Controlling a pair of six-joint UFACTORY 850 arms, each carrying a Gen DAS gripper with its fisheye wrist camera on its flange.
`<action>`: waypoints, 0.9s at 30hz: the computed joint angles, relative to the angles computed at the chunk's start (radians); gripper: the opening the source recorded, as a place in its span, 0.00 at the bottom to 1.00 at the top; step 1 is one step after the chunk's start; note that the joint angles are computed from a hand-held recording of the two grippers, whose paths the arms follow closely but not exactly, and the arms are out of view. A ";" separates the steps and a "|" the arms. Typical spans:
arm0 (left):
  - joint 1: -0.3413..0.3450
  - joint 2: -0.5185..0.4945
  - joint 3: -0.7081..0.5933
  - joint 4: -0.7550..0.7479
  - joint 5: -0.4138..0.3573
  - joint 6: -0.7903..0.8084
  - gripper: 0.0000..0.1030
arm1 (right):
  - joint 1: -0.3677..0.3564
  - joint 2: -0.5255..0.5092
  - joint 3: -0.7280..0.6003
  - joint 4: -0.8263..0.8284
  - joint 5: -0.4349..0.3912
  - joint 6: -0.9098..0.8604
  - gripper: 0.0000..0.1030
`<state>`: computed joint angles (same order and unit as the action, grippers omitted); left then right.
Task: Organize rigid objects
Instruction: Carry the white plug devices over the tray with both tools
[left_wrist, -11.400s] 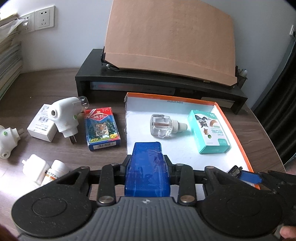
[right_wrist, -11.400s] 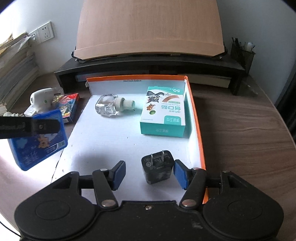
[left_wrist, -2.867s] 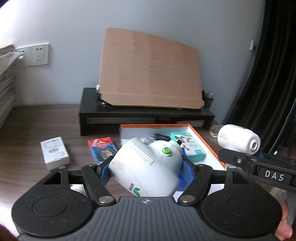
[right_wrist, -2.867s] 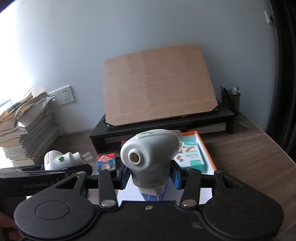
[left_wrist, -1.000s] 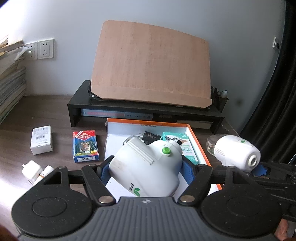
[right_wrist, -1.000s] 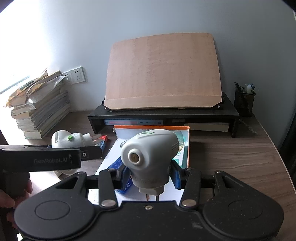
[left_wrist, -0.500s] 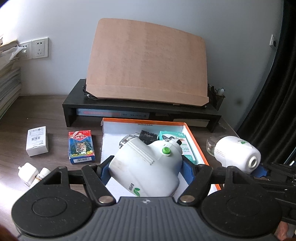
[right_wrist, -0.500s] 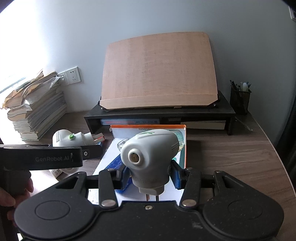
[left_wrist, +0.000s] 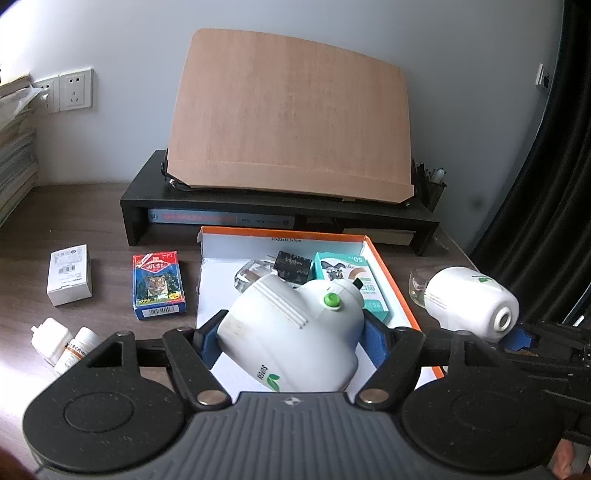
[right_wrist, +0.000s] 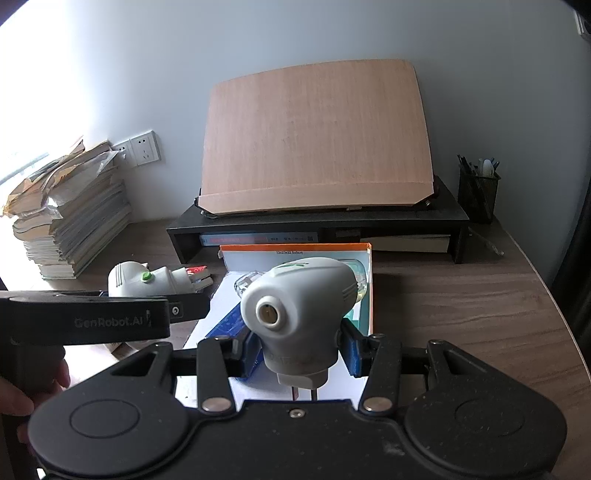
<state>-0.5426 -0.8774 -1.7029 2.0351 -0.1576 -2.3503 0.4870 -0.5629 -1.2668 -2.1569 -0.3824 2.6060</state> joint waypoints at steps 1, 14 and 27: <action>0.000 -0.001 0.000 -0.010 0.001 0.010 0.72 | 0.000 -0.001 0.001 0.001 0.001 0.000 0.53; 0.001 -0.004 -0.006 -0.137 0.007 0.135 0.72 | -0.004 -0.009 -0.003 -0.006 0.014 0.014 0.53; 0.000 -0.006 -0.007 -0.220 0.034 0.224 0.72 | -0.003 0.003 0.012 0.036 0.014 -0.018 0.54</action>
<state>-0.5425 -0.8834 -1.7103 1.8150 -0.1231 -2.1259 0.4841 -0.5596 -1.2545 -2.1208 -0.3680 2.5883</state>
